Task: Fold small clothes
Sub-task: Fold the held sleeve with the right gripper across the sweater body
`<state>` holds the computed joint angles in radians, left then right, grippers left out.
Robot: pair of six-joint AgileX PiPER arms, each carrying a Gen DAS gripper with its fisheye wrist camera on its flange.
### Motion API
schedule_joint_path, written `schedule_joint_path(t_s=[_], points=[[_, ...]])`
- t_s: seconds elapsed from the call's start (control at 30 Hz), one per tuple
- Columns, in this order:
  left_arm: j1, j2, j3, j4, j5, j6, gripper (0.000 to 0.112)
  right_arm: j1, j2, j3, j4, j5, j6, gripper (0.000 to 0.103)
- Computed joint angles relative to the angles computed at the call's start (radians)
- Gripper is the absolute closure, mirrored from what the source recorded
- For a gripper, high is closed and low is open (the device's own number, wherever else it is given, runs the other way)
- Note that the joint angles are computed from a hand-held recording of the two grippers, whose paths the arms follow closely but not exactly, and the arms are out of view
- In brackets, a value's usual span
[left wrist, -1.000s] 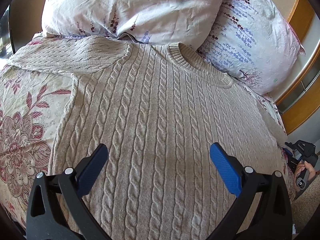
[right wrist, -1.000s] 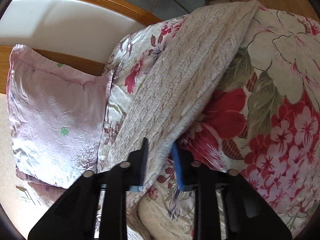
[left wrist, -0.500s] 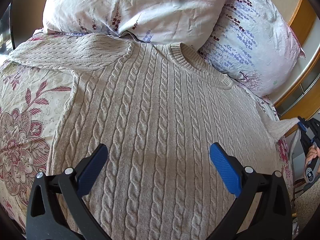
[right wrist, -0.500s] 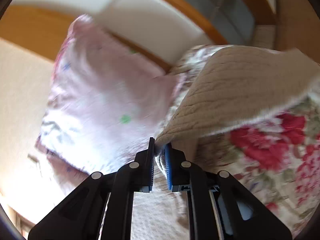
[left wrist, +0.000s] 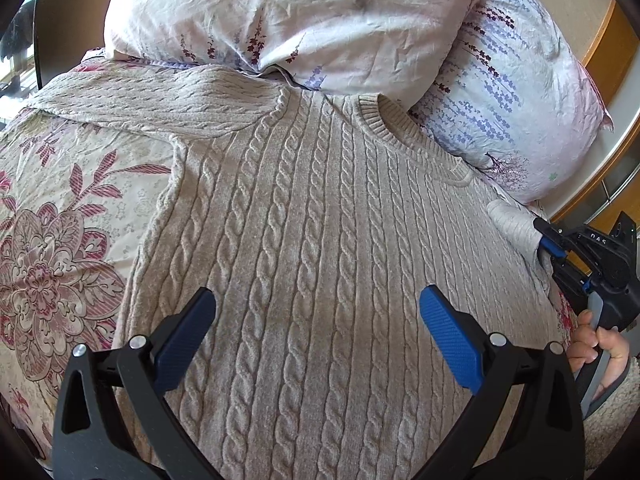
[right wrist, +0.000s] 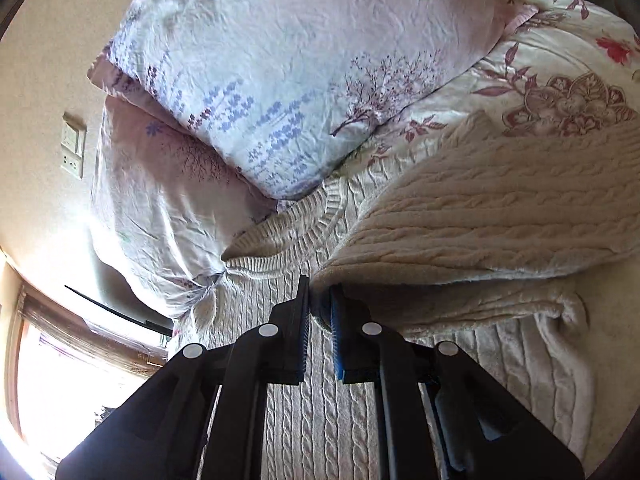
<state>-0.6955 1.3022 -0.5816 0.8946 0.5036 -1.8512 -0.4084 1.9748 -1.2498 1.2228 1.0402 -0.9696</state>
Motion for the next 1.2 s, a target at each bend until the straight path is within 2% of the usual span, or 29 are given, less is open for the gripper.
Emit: schedule_joint_path(t_s=[0.17, 0.53, 1.1, 1.2], points=[[0.006, -0.024, 0.028, -0.003, 0.006, -0.023, 0.011, 0.0, -0.009, -0.013, -0.015, 0.003, 0.02, 0.093], [0.006, -0.017, 0.02, -0.014, -0.001, 0.004, 0.011, 0.047, -0.006, 0.054, -0.037, -0.072, -0.003, 0.093], [0.021, -0.024, 0.034, -0.022, -0.005, 0.009, 0.011, 0.119, 0.013, 0.072, -0.101, -0.172, 0.035, 0.092], [0.021, -0.023, 0.035, -0.017, -0.007, 0.004, 0.011, 0.113, 0.024, 0.068, -0.092, -0.162, 0.038, 0.092]])
